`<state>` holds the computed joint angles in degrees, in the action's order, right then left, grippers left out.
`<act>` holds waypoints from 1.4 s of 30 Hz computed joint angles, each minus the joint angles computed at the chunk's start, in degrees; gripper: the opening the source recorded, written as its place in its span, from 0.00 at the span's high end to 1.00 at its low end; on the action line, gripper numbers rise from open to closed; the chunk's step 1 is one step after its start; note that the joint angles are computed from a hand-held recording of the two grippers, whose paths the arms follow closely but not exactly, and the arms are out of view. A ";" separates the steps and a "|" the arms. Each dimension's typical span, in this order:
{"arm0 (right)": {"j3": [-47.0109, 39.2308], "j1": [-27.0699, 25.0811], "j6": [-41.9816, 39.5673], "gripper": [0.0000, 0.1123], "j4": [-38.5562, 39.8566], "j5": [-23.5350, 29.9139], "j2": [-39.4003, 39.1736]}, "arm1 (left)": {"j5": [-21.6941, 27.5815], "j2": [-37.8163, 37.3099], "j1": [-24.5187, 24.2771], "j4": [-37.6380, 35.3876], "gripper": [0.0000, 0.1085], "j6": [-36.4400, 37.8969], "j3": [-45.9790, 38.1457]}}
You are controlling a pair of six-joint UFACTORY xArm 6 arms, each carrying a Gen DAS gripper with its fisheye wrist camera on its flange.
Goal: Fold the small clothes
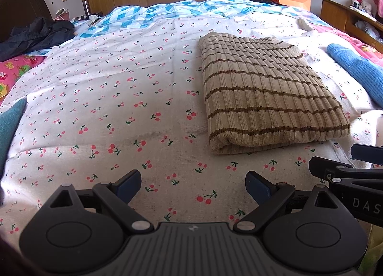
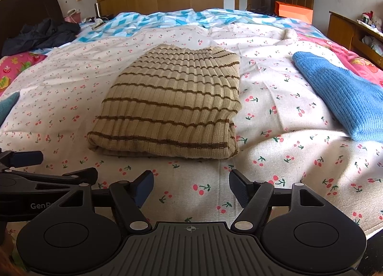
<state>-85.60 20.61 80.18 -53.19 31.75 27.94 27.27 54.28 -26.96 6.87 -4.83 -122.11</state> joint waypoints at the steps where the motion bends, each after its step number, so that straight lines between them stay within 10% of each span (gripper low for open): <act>1: 0.00 0.00 0.00 0.37 0.00 0.00 0.00 | 0.07 0.00 -0.01 -0.13 0.09 0.05 -0.02; 42: -0.06 0.04 -1.56 0.35 2.12 0.19 0.19 | 0.11 -0.67 0.04 1.26 0.10 -1.94 0.68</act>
<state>-85.66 20.65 78.63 -51.07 31.94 28.13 27.38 53.61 -26.93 8.13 -6.77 -121.43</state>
